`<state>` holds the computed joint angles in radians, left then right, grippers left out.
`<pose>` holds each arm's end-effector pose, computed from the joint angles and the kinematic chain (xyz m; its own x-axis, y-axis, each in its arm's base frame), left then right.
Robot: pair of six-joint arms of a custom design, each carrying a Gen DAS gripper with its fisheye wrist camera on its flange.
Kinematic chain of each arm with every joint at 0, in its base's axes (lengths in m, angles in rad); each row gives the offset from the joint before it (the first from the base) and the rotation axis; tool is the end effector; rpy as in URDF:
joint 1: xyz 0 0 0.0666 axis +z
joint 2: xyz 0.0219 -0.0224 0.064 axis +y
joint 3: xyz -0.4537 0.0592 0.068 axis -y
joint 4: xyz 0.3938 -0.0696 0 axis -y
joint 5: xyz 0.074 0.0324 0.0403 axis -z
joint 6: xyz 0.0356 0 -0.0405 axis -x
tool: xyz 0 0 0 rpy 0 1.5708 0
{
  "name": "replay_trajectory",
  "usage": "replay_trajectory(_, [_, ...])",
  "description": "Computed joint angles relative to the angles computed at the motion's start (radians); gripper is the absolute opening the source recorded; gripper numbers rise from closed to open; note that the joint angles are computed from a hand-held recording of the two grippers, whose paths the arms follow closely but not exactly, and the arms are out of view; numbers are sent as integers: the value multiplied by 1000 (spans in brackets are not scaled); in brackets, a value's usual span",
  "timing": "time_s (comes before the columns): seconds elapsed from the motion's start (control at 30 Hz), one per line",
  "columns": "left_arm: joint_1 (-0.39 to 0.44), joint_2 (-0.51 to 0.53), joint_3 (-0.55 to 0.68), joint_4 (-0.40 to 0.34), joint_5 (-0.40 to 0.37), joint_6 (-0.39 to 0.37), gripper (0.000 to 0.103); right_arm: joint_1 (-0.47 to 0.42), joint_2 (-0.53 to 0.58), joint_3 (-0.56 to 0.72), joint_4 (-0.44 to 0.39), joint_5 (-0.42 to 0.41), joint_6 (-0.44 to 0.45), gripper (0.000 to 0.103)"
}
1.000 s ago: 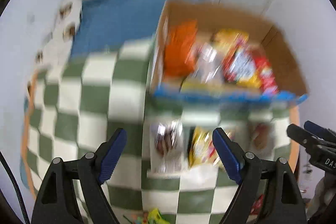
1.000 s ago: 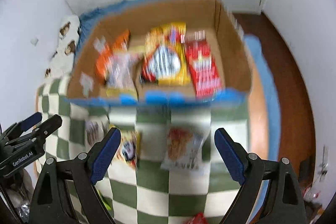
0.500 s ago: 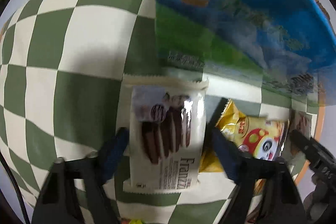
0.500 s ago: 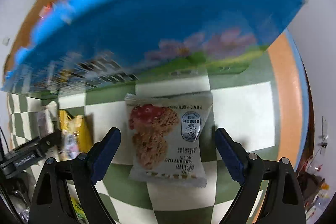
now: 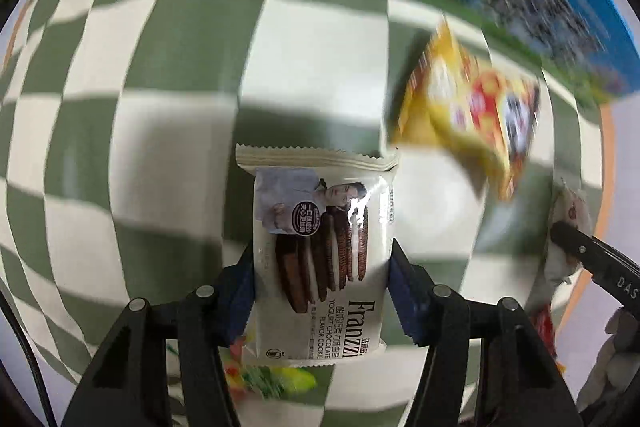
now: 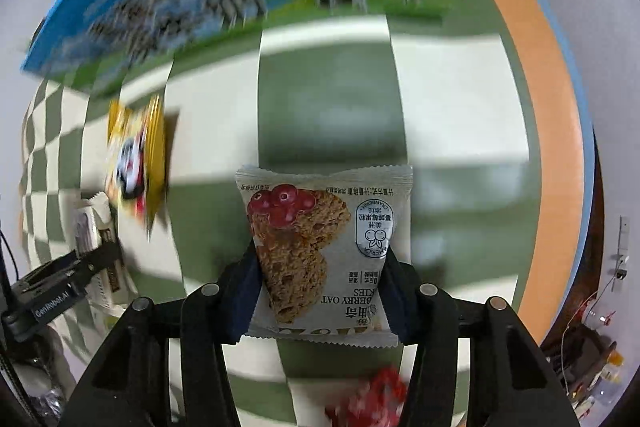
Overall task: Organize snacks
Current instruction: 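Grasp the white Franzzi biscuit pack with left tool while right tool grasps the oat cookie packet, then carry both packets into the cardboard box and open both tools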
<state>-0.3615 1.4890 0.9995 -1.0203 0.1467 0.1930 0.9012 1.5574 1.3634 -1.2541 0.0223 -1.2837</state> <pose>0.3784 -0.1491 0.2942 -0.9850 0.1696 -0.0318 0.1725 0.9728 -0.1549 0.3010 0.3783 0.4005 -0.9246 0.3768 -0.0559 0.3693 0.9226 0.1111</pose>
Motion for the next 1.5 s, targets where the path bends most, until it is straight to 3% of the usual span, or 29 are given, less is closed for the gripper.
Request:
replay_trajectory(0.13, [-29, 9, -32, 6, -8, -4, 57, 41, -16, -35, 33, -28, -61, 56])
replay_trajectory(0.27, [-62, 5, -60, 53, -65, 8, 57, 46, -5, -49, 57, -60, -80, 65])
replay_trajectory(0.4, [-133, -32, -58, 54, -99, 42, 56, 60, 15, -32, 34, -29, -96, 59])
replay_trajectory(0.47, [-147, -62, -57, 42, -90, 48, 56, 70, 15, -24, 23, -8, -102, 51])
replay_trajectory(0.63, [-151, -160, -10, -12, -26, 59, 56, 95, -53, -36, 44, 18, -126, 50])
replay_trajectory(0.77, [-164, -182, 111, -51, 25, 55, 56, 90, -90, 38, 29, 76, -93, 50])
replay_trajectory(0.9, [-103, -79, 342, -110, 93, -18, 56, 24, -85, 194, -31, 134, 25, 50])
replay_trajectory(1.1, [-100, 111, 630, -163, 51, -56, 56, -113, -7, 452, -160, 203, 259, 50])
replay_trajectory(1.2, [-96, 224, 758, -245, 45, -65, 56, -180, 81, 574, -203, 182, 336, 50])
replay_trajectory(1.33, [-87, 353, 887, -344, 42, -63, 56, -247, 160, 653, -252, 163, 405, 50])
replay_trajectory(1.5, [-78, 453, 952, -408, 72, -55, 56, -296, 215, 655, -255, 121, 454, 50])
